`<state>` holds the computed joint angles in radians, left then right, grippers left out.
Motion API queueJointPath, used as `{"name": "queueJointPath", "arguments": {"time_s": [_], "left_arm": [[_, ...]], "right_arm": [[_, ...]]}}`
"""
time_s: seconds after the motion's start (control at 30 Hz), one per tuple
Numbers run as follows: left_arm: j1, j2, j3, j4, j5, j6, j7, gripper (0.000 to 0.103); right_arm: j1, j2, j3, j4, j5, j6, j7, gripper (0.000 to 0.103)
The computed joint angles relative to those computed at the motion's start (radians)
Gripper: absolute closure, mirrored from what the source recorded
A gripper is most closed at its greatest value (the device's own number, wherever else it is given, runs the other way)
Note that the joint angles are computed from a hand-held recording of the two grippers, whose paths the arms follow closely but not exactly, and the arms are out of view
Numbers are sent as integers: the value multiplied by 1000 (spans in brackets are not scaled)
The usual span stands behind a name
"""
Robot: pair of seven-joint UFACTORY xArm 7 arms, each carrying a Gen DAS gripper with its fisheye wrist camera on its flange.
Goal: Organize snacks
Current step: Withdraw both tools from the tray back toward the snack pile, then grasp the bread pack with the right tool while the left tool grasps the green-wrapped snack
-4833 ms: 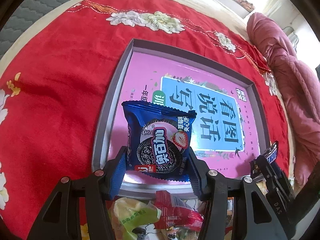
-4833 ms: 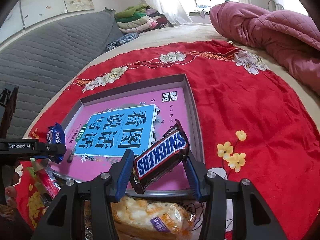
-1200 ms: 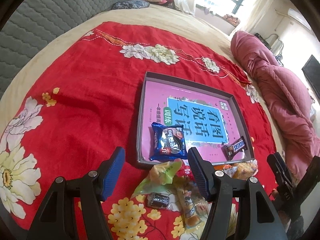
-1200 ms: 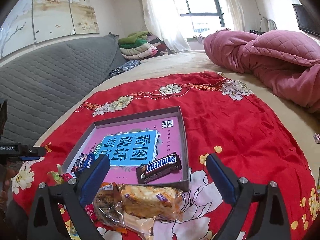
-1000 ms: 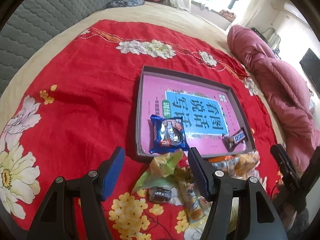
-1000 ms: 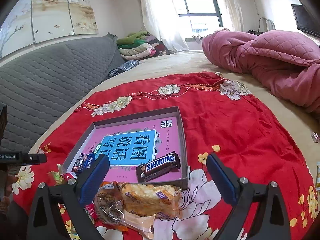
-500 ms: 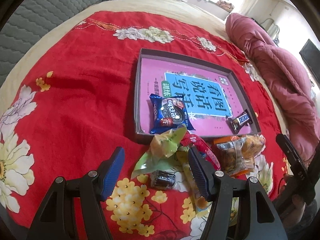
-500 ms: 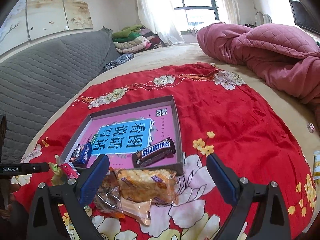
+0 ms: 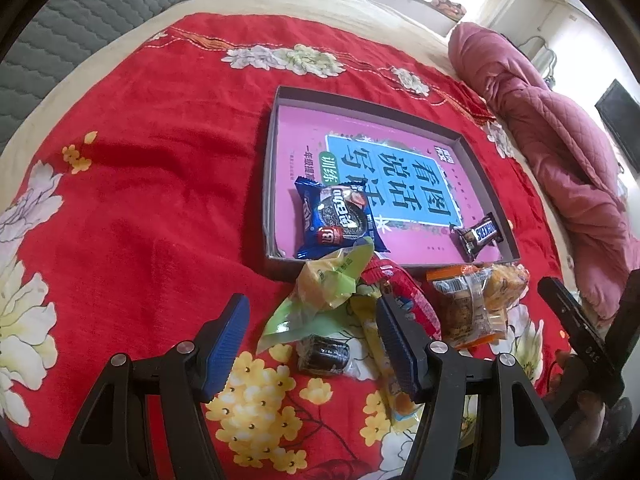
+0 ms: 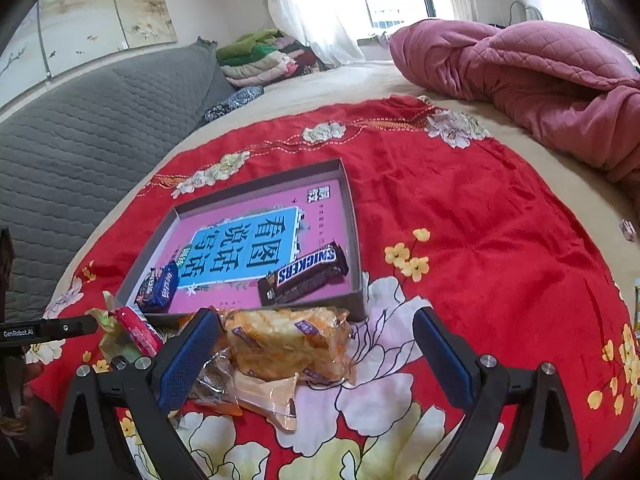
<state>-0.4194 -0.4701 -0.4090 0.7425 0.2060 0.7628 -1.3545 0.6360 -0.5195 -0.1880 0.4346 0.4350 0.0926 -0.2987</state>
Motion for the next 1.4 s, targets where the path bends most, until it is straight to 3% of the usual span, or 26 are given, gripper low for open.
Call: {"name": "queueJointPath", "arguments": {"time_s": [0.37,0.77,1.27,1.4], "left_arm": [[-5,7,10,-13,-12,-19,2,36],[-9,12,22,-41,-27,-55,22,36],[-12,70,40,-44,-42,-107,63,36],[-10,84,45,-44,-37,-119,70,36]], "right_arm": [[29,42,-18,20,57,51,-70,2],[60,160,-47,91,251,82,-308,2],[-17,210,84,134,459,107,-559,2],[-24,208,77,150,557,166,-662,23]]}}
